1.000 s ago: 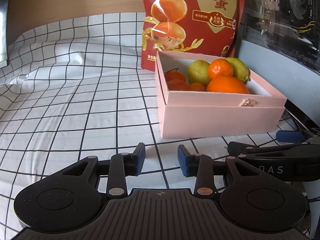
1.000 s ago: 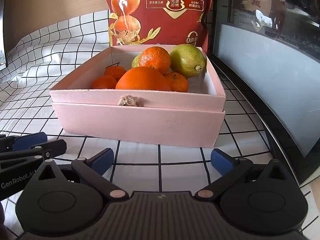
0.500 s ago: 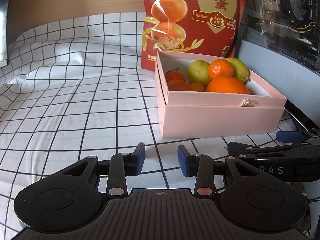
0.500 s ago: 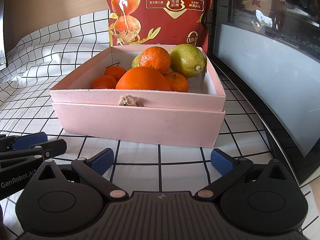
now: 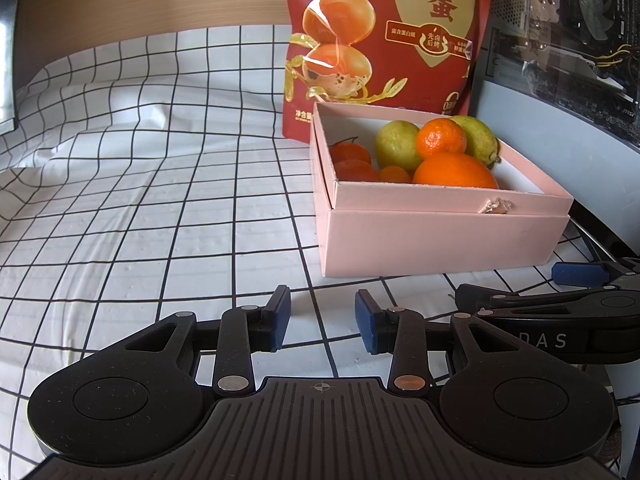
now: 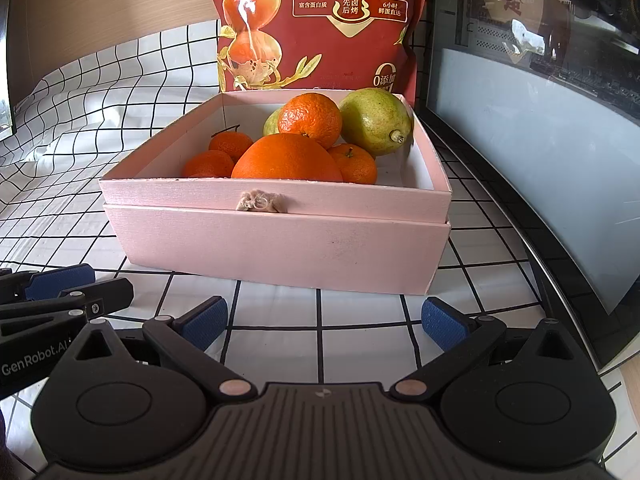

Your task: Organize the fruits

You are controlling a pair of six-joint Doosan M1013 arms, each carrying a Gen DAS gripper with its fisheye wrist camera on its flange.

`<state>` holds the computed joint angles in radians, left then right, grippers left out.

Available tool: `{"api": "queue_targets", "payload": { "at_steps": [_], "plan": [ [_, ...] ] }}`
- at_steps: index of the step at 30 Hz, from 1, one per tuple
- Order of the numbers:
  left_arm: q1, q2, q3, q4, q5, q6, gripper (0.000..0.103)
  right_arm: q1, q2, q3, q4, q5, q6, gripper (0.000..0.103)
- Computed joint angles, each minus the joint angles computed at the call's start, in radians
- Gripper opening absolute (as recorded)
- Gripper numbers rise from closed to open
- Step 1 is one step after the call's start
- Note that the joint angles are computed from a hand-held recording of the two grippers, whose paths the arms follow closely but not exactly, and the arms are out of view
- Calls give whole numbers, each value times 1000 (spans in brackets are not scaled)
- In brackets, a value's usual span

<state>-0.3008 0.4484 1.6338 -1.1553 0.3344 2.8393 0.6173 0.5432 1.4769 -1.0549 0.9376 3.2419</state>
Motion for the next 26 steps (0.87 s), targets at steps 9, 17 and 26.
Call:
{"api": "queue_targets", "payload": {
  "at_steps": [9,17,26],
  "plan": [
    [0,0,1,-3,0,1,40,0,0,0,0,0,0,103],
    [-8,-3,4,34,-26,-9,40,0,1,-2,2,3,-5,103],
    [-1,0,0,12,-6,12,40,-4,3,-5,2,-7,-13,103]
  ]
}}
